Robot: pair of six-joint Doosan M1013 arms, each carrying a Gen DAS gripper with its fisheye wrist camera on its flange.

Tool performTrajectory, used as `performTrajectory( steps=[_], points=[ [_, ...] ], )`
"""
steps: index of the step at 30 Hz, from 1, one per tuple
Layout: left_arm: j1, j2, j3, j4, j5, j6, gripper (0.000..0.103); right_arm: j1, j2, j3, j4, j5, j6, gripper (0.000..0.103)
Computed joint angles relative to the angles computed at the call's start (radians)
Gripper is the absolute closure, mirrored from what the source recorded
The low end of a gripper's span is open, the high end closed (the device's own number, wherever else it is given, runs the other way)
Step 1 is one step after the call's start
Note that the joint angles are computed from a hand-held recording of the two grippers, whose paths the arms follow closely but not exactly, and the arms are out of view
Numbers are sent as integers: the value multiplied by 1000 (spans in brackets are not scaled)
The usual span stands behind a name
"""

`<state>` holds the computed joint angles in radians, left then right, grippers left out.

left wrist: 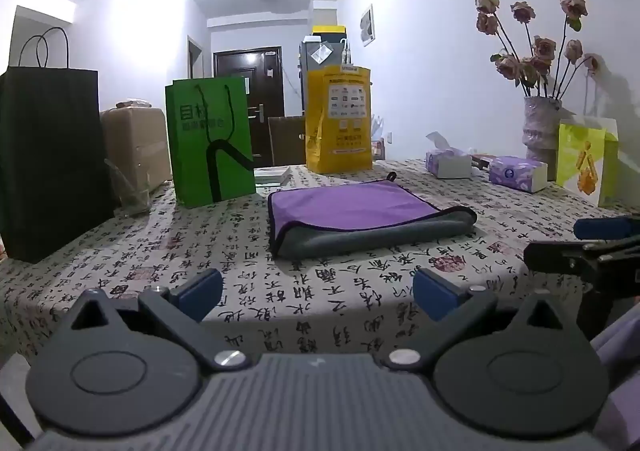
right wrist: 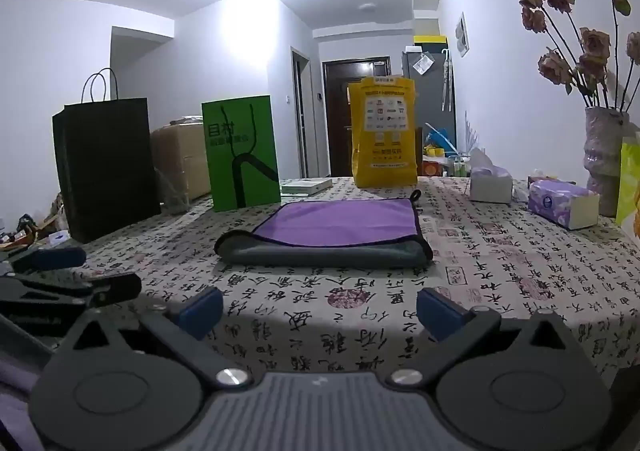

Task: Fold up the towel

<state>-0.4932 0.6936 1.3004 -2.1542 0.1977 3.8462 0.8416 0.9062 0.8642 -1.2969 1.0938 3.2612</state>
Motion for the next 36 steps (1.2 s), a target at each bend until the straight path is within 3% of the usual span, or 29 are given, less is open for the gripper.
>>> performTrajectory(
  steps=[2, 6, 11, 20, 22, 24, 27, 30, 36],
  points=[
    [-1, 0, -1, -12, -9, 4, 0, 6, 1, -2, -2, 8, -2, 0],
    [0, -1, -4, 94, -8, -101, 0, -9, -4, -7, 55, -19, -26, 0],
    [-2, -3, 3, -12, -4, 10, 0, -5, 0, -12, 32, -12, -26, 0],
    [3, -3, 6, -19, 11, 21, 0, -3, -3, -5, 26, -10, -5, 0],
    [8, 1, -6, 65, 15, -61, 0, -3, -3, -7, 29, -1, -14, 0],
    [15, 3, -19, 56, 12, -58, 0, -4, -5, -6, 20, 12, -10, 0],
    [29, 7, -45, 211, 24, -213, 0, -5, -14, 7, 3, 23, 10, 0],
    [32, 8, -57, 256, 14, -239, 0, -9, -24, 14, 12, 25, -28, 0],
    [40, 5, -80, 520, 32, -532, 0, -11, -47, 36, 31, -9, -50, 0]
  ],
)
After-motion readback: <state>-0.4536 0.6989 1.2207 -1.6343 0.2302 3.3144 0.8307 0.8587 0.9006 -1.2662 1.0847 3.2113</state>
